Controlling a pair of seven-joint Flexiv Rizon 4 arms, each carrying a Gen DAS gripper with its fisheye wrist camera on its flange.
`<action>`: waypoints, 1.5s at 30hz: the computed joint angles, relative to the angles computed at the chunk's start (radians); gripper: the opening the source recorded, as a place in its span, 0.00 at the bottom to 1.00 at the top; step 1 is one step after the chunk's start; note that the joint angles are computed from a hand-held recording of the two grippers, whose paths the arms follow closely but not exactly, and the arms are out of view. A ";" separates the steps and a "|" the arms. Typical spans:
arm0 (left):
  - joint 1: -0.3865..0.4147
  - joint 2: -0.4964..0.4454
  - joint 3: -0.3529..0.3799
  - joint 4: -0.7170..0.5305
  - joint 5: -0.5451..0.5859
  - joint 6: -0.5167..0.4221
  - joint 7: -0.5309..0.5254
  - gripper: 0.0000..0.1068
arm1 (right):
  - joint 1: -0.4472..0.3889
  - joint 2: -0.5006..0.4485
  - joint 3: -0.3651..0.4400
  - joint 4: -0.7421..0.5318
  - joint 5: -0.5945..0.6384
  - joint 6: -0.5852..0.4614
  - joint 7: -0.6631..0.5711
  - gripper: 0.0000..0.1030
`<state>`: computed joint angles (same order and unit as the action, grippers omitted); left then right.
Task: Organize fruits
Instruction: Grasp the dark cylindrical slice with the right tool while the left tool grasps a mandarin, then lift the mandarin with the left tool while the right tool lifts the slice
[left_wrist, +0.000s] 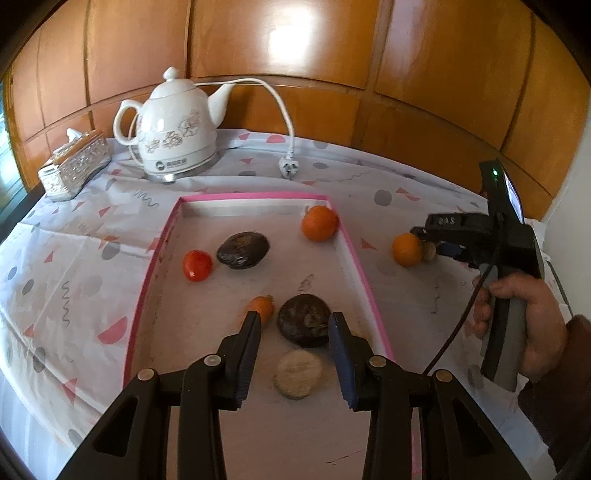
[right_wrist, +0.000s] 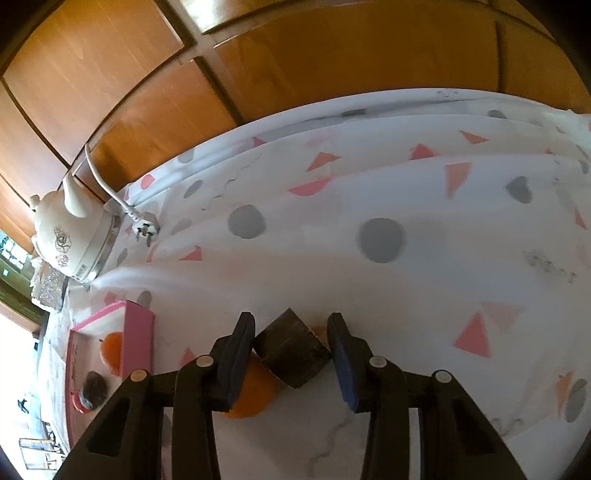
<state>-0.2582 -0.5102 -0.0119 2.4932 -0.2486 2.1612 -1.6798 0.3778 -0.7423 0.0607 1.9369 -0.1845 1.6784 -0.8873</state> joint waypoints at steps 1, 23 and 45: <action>0.002 -0.001 -0.003 -0.006 0.005 -0.005 0.004 0.36 | -0.012 0.003 0.007 0.011 0.004 0.008 -0.002 0.40; -0.014 -0.134 -0.080 -0.368 0.045 -0.311 0.043 0.45 | 0.053 0.110 -0.138 0.313 0.136 0.257 -0.251 0.40; -0.116 -0.230 0.001 -0.510 0.038 -0.402 0.004 0.36 | 0.114 0.118 -0.166 0.333 0.242 0.275 -0.386 0.40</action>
<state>-0.3739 -0.7399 -0.0111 1.9828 -0.2102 1.7592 -1.6760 0.4923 -0.6239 -0.1055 2.2698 0.0574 1.9534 -1.2729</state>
